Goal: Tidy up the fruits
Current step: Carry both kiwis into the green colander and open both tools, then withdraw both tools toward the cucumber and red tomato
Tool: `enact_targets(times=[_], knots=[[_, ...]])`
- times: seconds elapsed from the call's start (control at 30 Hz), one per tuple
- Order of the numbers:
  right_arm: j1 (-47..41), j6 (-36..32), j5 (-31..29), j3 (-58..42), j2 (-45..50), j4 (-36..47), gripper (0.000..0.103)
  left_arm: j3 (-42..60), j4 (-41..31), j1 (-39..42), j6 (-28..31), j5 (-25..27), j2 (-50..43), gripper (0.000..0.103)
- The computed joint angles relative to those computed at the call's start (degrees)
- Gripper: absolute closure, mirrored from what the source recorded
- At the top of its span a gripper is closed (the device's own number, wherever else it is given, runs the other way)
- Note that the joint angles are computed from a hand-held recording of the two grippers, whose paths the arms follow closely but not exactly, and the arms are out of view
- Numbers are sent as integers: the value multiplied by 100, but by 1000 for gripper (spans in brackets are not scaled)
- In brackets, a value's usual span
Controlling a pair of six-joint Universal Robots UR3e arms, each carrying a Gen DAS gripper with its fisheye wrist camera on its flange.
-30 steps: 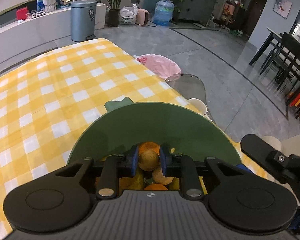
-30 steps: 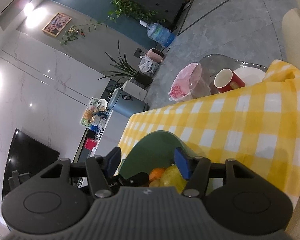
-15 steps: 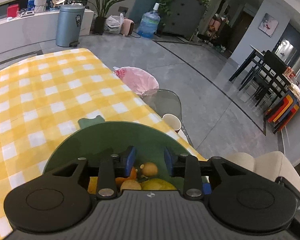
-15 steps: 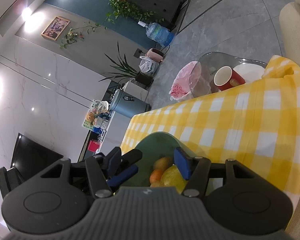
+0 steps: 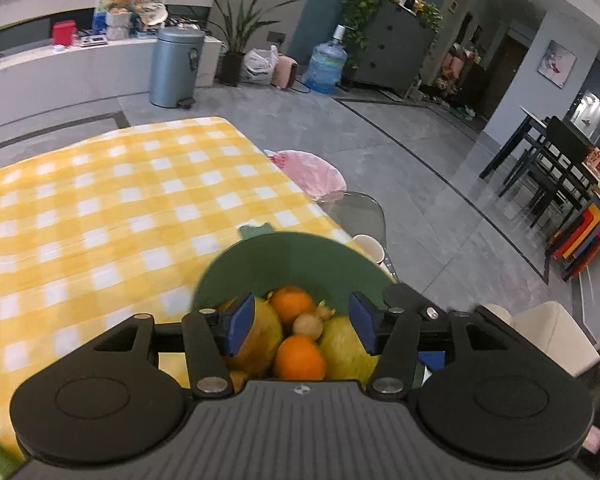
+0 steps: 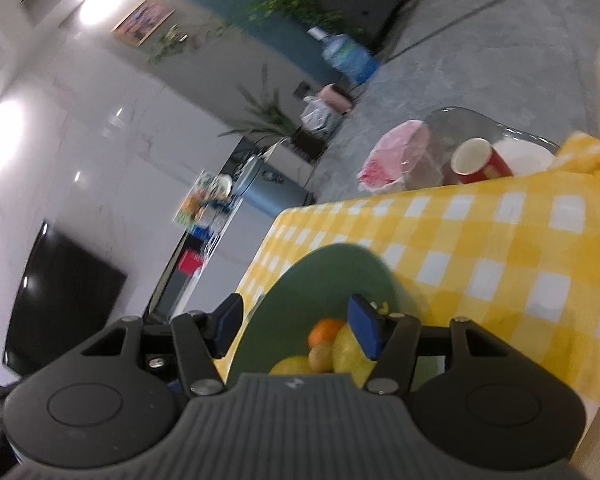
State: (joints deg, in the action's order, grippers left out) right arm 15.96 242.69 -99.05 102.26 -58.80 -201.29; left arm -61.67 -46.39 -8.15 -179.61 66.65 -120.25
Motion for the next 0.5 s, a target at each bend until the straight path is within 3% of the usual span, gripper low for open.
enact_targets(times=[0.2,0.5], knots=[[339,-853,95,-556,82,304,47,-1240,106,331,93,74,1157,39],[861,-1559,383,-1464,223,1602,51,-2669,-98,1160,76,114,2478,38]])
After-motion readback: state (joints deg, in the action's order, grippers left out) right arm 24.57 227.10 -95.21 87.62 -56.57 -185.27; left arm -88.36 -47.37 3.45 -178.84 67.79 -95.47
